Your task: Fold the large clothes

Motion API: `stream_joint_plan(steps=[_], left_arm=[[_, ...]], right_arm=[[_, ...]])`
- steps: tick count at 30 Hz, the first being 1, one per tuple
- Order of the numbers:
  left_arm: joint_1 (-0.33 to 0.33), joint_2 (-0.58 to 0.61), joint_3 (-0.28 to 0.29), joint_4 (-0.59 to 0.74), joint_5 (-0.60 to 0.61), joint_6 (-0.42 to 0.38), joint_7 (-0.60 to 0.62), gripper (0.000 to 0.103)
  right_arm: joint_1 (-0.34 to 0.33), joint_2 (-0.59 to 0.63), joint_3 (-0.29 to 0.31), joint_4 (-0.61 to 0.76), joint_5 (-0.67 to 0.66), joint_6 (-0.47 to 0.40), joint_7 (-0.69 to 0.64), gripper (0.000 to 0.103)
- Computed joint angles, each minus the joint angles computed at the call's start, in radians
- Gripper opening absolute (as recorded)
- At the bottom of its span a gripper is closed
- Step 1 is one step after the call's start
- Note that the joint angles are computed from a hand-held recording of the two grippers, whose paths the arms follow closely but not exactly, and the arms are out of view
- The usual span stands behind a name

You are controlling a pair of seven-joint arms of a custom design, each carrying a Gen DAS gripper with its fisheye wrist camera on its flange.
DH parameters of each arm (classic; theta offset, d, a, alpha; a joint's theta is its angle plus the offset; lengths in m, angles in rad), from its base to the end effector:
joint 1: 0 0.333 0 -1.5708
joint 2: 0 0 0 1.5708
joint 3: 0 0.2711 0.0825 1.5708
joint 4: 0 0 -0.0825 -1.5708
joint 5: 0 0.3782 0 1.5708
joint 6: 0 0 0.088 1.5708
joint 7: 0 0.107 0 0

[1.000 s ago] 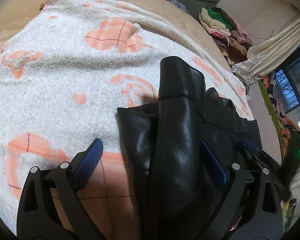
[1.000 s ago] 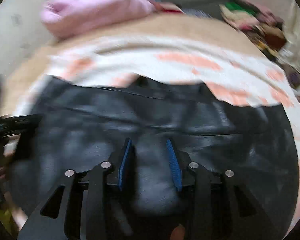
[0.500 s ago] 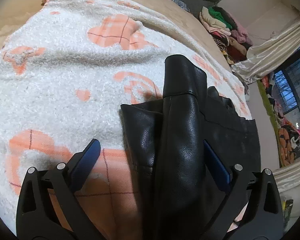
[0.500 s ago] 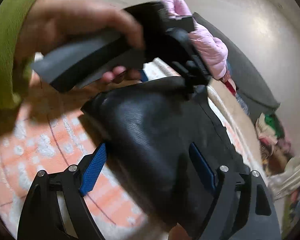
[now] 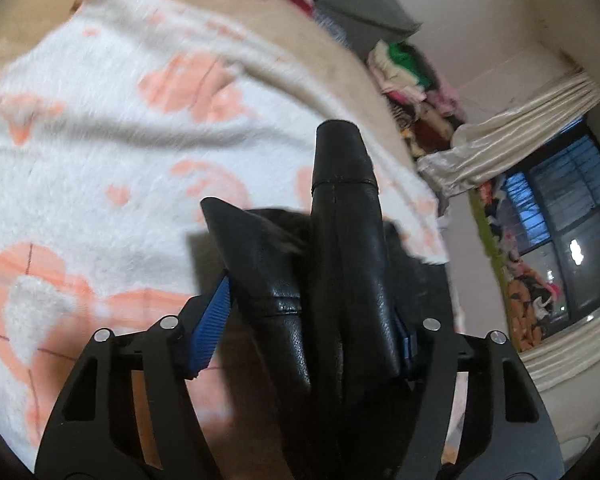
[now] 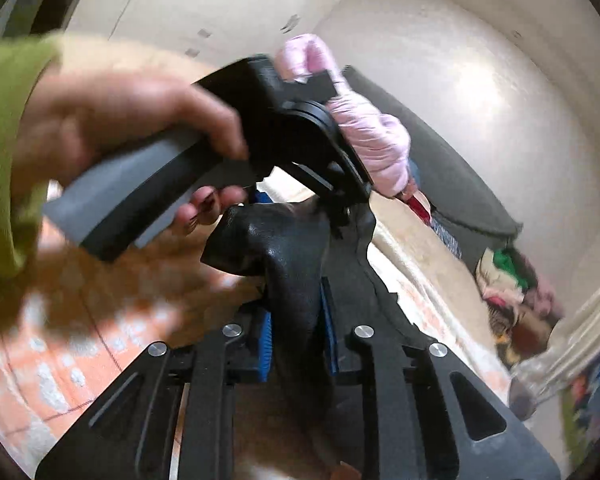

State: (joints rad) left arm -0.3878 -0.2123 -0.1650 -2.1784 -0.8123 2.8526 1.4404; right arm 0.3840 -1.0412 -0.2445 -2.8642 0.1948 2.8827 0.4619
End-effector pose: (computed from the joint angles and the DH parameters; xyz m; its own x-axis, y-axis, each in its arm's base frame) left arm 0.4748 -0.2527 0.5307 -0.0263 -0.7066 0.7072 -0.8063 -0.4032 -0.4328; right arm 0.3365 0.0318 0.5386 0.5946 -0.6005 0.5346 -0.0879 -0.7095 -0.6992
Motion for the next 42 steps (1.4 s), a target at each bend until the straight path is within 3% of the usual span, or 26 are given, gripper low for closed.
stream_joint_plan(steps=[6,9,11,14,17,21,24,28,29,31,33,36,38,40,42], left_arm=[[0.034,0.032,-0.08,0.143,0.265,0.017,-0.217,0.055],[0.068,0.097,-0.14,0.281,0.509,-0.05,-0.385,0.055],[0.051,0.176,-0.161,0.411,0.679,-0.107,-0.482,0.055],[-0.004,0.308,-0.171,0.596,0.791,-0.171,-0.537,0.055],[-0.069,0.446,-0.174,0.779,0.824,-0.233,-0.533,0.055],[-0.189,0.617,-0.139,1.022,0.935,-0.341,-0.555,0.055],[-0.237,0.638,-0.106,1.038,0.985,-0.357,-0.569,0.055],[-0.269,0.577,-0.055,0.906,1.101,-0.418,-0.67,0.063],[-0.27,0.563,-0.05,0.865,1.13,-0.442,-0.699,0.064],[-0.222,0.547,-0.089,0.779,1.061,-0.422,-0.684,0.064],[-0.186,0.525,-0.117,0.695,0.995,-0.352,-0.666,0.064],[-0.187,0.524,-0.119,0.68,1.008,-0.346,-0.669,0.066],[-0.187,0.539,-0.12,0.702,1.012,-0.362,-0.67,0.066],[-0.181,0.537,-0.123,0.696,0.998,-0.354,-0.667,0.066],[-0.178,0.527,-0.123,0.68,0.996,-0.347,-0.666,0.066]], right_arm=[[0.0,-0.017,-0.094,0.109,0.078,-0.086,0.005,0.018],[-0.009,0.013,-0.177,0.222,0.148,-0.201,0.058,0.018],[-0.045,0.032,-0.212,0.274,0.208,-0.278,0.072,0.018],[-0.089,0.099,-0.274,0.358,0.267,-0.345,0.099,0.014],[-0.138,0.177,-0.324,0.422,0.309,-0.366,0.105,0.013],[-0.225,0.255,-0.353,0.471,0.343,-0.416,0.123,0.012],[-0.298,0.329,-0.369,0.515,0.353,-0.508,0.163,0.012],[-0.351,0.467,-0.445,0.628,0.417,-0.727,0.269,0.013],[-0.347,0.525,-0.477,0.672,0.444,-0.8,0.3,0.013],[-0.347,0.61,-0.527,0.737,0.489,-0.927,0.339,0.015],[-0.348,0.685,-0.55,0.789,0.528,-1.032,0.38,0.023],[-0.351,0.787,-0.562,0.886,0.581,-1.128,0.385,0.083],[-0.359,0.815,-0.553,0.928,0.643,-1.127,0.365,0.084],[-0.373,0.831,-0.505,0.967,0.63,-1.076,0.373,0.094],[-0.38,0.89,-0.462,1.036,0.603,-1.067,0.391,0.094]])
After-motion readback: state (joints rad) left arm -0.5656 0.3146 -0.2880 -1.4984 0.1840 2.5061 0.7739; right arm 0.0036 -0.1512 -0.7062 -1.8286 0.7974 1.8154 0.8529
